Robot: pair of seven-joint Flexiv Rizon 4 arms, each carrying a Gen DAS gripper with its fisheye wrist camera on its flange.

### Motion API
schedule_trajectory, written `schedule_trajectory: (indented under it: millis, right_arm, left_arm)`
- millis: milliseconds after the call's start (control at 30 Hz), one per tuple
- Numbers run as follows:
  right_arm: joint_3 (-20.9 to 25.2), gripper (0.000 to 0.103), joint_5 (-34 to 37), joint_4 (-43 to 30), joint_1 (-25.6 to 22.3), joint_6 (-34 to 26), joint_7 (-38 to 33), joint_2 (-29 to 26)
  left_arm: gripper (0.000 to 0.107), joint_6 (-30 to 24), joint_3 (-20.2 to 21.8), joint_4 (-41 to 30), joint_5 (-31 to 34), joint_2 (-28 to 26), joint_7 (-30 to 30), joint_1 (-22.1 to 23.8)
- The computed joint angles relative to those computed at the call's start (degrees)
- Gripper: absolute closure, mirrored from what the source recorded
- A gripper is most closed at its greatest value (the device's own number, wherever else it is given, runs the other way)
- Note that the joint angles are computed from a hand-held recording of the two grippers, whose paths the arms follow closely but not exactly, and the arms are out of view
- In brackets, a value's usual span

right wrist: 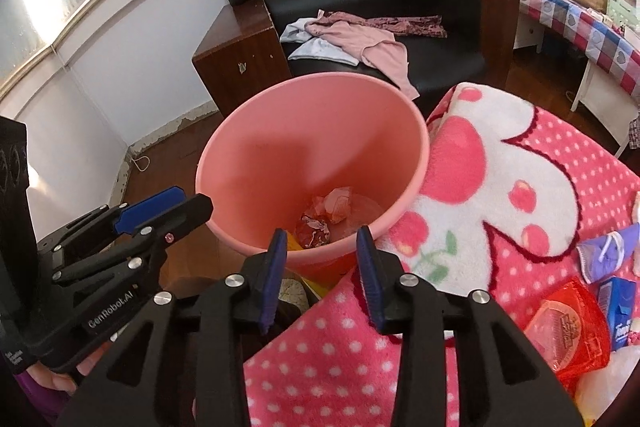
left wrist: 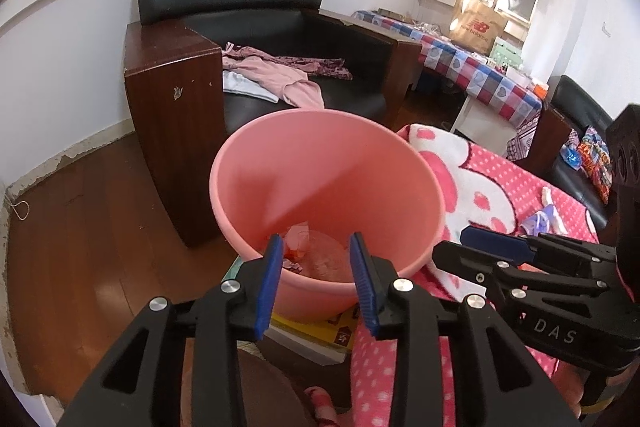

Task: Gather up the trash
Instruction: 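Carry both items over the pink bucket and open both grippers to drop them, then move the left tool back to the table and grasp the purple wrapper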

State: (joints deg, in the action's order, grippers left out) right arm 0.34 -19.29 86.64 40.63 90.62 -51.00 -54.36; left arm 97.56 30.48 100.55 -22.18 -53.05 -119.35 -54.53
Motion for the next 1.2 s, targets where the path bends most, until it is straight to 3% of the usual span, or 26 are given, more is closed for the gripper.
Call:
schedule_trajectory:
  millis: [100,367,733,833,967,1200]
  right_arm:
    - [-2.3,0.066,0.7,2.8,1.4,2.3,0.8,1.5]
    - [-9.8,0.066,4.2,11.1,6.5,7.8,2.1,5.6]
    - [-21.3,0.066,16.3,23.9,15.8,14.3,-1.1,10.6]
    - [-23.7,0.066,19.8,26.6,17.9,15.4,-2.5,11.5]
    - [-26.7,0.055,24.6,29.9,20.5,17.0,-4.1,12.1]
    - [-27.4,0.055,30.9,33.4,19.4,19.2,-6.0,13.0]
  left_arm:
    - [0.057,1.6,-1.0,0.3,0.1,0.6,0.1,0.3]
    - [0.057,3.9,-4.1,-0.8,-2.6,0.8,4.7,0.4]
    - [0.057,2.3,-5.9,-5.7,-3.6,-0.8,9.1,-0.7]
    - [0.057,1.2,-6.3,-7.4,-2.5,-1.2,9.3,-0.7]
    - [0.057,-0.8,-6.7,-10.5,-0.3,-2.2,9.3,-0.4]
    - [0.057,-4.1,-10.6,-17.5,5.6,-4.2,9.0,3.2]
